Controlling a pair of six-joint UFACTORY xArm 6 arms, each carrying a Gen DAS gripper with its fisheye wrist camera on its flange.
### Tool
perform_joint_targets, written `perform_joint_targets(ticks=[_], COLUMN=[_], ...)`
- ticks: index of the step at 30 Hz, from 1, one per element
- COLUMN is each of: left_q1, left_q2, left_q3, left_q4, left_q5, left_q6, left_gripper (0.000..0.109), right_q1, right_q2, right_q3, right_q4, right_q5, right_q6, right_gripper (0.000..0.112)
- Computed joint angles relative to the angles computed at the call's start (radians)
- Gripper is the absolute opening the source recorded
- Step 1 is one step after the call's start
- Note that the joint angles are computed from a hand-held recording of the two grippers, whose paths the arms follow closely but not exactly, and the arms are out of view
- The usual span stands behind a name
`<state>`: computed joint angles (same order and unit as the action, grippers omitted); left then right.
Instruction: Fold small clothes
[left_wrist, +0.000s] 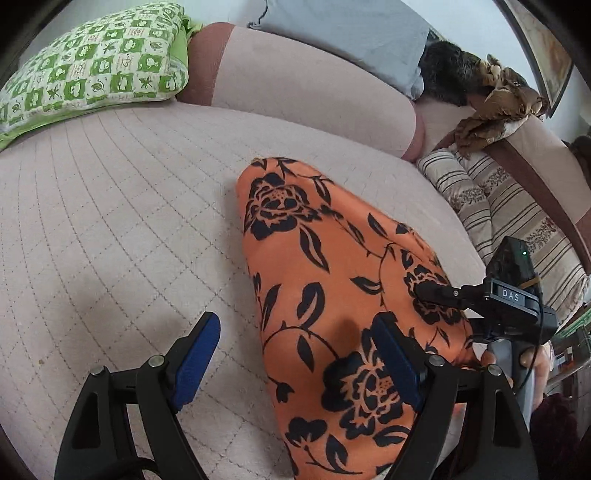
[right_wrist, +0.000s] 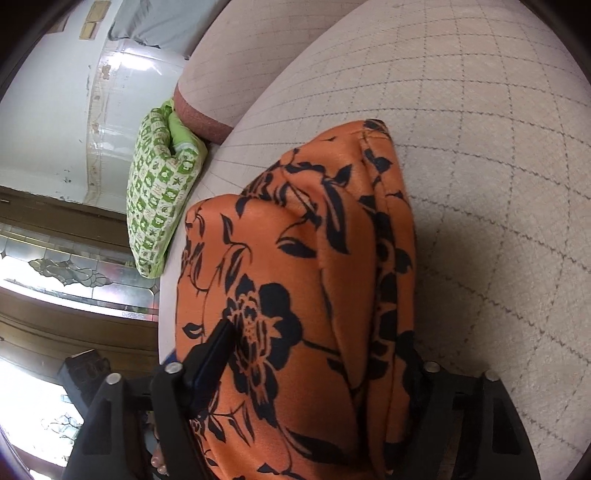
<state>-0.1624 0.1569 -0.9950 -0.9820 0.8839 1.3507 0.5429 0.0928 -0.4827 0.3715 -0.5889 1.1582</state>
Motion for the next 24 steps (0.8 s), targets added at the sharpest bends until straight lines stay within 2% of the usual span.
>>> perform_joint_targets(ticks=[4, 5, 6, 9, 10, 12, 14, 17, 21, 22, 24], left_q1=[-0.037, -0.056, -0.085, -0.113, -0.115, -0.115, -0.119, -0.112, -0.117, -0.121, -0.112], left_q2=[0.039, 0.034, 0.02, 0.016, 0.013, 0.001, -0.006, -0.029, -0.079, -0.094, -0.135], left_q3=[-0.02, -0.005, 0.025, 0.045, 0.048, 0.052, 0.056, 0.066, 0.103, 0.116, 0.142], left_q4=[0.077, 0.08, 0.07, 0.053, 0.048, 0.038, 0.036, 0.031, 0.023, 0.019, 0.01], left_q5=[0.064, 0.04, -0.021, -0.068, -0.07, -0.074, -0.082, -0.076, -0.131, -0.155, -0.199], left_q6=[-0.056, -0.055, -0.047, -0.066, -0.072, -0.073, -0.071, -0.084, -0.084, -0.078, -0.058], left_gripper=[0.085, 0.086, 0.086, 0.086, 0.084, 0.068, 0.05, 0.041, 0.038, 0.038, 0.038], right_q1=[0.013, 0.01, 0.008, 0.01, 0.015, 0.032, 0.056, 0.107, 0.188, 0.201, 0.209], right_q2=[-0.011, -0.01, -0.01, -0.008, -0.009, -0.01, -0.006, 0.003, 0.027, 0.034, 0.046], right_q3=[0.0, 0.003, 0.006, 0.008, 0.004, -0.012, -0.04, -0.103, -0.212, -0.232, -0.25], right_q4=[0.038, 0.031, 0.023, 0.026, 0.04, 0.09, 0.158, 0.333, 0.66, 0.699, 0.682], right_q5=[0.029, 0.028, 0.024, 0.018, 0.024, 0.044, 0.064, 0.097, 0.093, 0.079, 0.057], right_q6=[-0.046, -0.042, -0.035, -0.038, -0.054, -0.11, -0.177, -0.364, -0.684, -0.724, -0.718], right_gripper=[0.071, 0.071, 0.071, 0.07, 0.07, 0.068, 0.064, 0.059, 0.051, 0.048, 0.046])
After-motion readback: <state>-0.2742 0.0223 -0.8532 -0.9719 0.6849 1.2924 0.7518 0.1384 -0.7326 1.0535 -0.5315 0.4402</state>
